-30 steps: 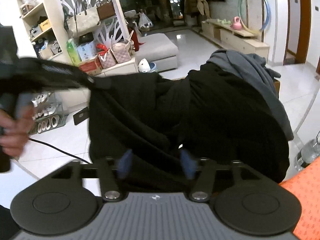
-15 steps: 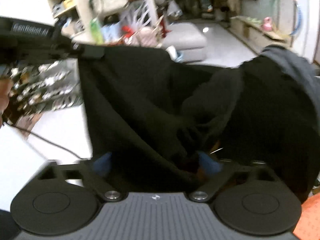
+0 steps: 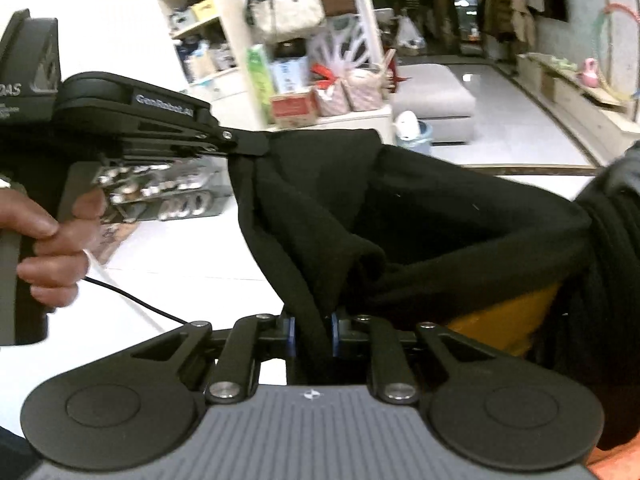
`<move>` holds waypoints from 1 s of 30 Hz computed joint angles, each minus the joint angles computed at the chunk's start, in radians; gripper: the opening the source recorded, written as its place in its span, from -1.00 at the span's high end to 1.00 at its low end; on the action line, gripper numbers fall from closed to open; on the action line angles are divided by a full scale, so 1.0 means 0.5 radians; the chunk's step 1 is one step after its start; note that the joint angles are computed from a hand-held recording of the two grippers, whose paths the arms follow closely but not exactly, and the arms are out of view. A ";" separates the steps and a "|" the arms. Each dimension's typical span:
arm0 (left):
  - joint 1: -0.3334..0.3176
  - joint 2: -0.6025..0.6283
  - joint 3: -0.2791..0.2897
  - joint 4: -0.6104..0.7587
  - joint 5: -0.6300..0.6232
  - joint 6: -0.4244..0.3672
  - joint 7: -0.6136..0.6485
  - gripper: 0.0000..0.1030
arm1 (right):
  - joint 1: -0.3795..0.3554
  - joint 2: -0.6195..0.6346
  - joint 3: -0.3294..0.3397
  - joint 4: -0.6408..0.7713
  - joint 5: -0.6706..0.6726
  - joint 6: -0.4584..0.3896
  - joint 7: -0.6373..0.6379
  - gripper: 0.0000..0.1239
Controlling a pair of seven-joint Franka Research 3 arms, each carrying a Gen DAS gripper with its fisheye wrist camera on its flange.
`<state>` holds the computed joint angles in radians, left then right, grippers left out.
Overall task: Fold clothes
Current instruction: 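Lift the black garment off the chair with both grippers toward the table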
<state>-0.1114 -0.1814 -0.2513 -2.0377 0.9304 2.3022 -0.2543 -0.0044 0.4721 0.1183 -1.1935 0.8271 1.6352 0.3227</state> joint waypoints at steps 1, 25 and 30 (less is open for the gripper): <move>-0.008 -0.014 -0.013 -0.001 -0.001 -0.042 -0.002 0.92 | -0.012 -0.010 0.006 -0.008 0.010 -0.046 0.000 0.72; -0.354 0.092 -0.213 0.287 -0.190 -0.325 0.126 0.92 | -0.447 -0.273 -0.267 -0.115 0.331 -0.693 -0.074 0.74; -0.479 0.370 -0.181 0.516 -0.271 -0.052 0.336 0.92 | -0.684 -0.201 -0.325 -0.027 0.323 -0.846 -0.032 0.75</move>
